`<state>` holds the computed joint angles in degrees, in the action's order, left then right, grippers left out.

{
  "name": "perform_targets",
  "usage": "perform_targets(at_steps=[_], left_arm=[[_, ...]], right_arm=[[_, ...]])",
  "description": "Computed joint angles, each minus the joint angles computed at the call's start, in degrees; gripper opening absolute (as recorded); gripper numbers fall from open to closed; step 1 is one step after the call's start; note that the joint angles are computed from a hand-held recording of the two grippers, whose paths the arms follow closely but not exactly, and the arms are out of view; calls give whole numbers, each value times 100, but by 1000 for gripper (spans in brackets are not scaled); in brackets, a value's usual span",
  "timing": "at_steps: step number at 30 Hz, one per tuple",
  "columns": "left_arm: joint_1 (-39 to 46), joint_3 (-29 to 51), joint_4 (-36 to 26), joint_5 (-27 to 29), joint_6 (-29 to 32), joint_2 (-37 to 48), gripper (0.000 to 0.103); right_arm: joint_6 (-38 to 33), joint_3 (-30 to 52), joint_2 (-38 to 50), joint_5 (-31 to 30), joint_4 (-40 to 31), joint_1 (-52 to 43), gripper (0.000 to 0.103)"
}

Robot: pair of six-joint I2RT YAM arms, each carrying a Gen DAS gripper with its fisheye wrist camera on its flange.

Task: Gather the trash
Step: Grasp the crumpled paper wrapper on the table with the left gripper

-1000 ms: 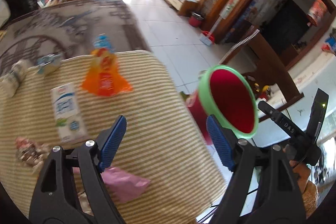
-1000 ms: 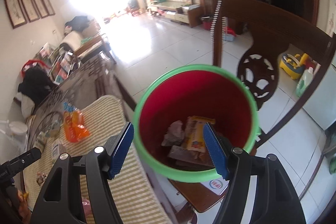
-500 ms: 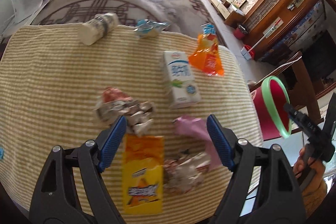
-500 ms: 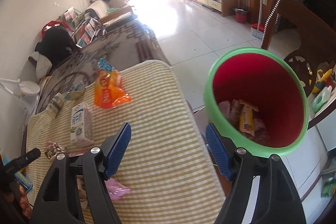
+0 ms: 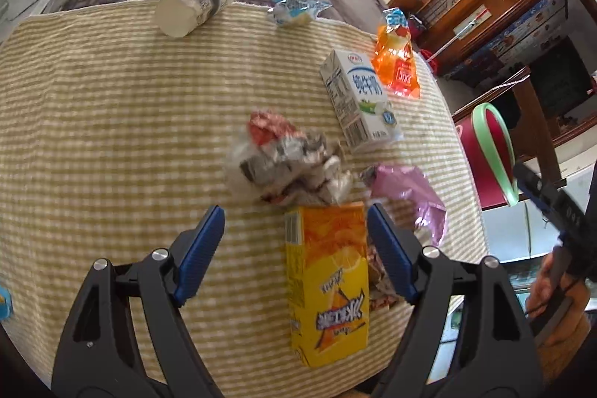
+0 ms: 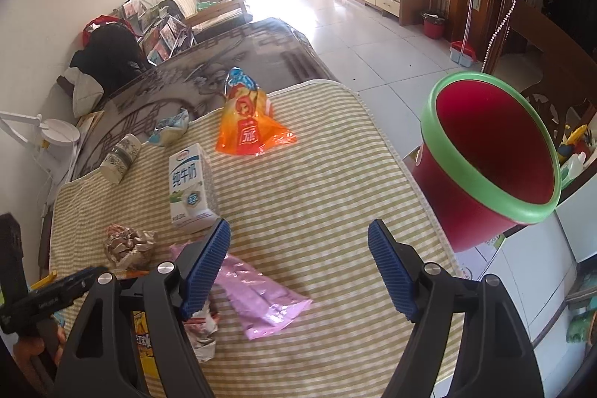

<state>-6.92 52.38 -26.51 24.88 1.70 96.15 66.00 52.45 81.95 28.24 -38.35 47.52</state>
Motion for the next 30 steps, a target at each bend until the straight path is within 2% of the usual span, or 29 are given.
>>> perform_targets(at_steps=[11, 14, 18, 22, 24, 27, 30], left_arm=[[-323, 852, 13, 97, 134, 1124, 75], [-327, 1077, -3, 214, 48, 1387, 71], [-315, 1323, -21, 185, -98, 1645, 70], [-232, 1400, 75, 212, -84, 1686, 70], [-182, 1427, 31, 268, 45, 1712, 46], [11, 1445, -153, 514, 150, 1679, 39], [216, 1167, -108, 527, 325, 1286, 39]], right_arm=[[1551, 682, 652, 377, -1075, 966, 74], [1887, 706, 714, 374, -1246, 1085, 74], [1985, 813, 834, 358, -1276, 1110, 74], [1767, 996, 1080, 275, -1141, 1091, 74], [1621, 1079, 1215, 195, -1049, 1057, 74], [1367, 1240, 1416, 120, -935, 1027, 74], [1200, 1242, 1519, 27, -838, 960, 74]])
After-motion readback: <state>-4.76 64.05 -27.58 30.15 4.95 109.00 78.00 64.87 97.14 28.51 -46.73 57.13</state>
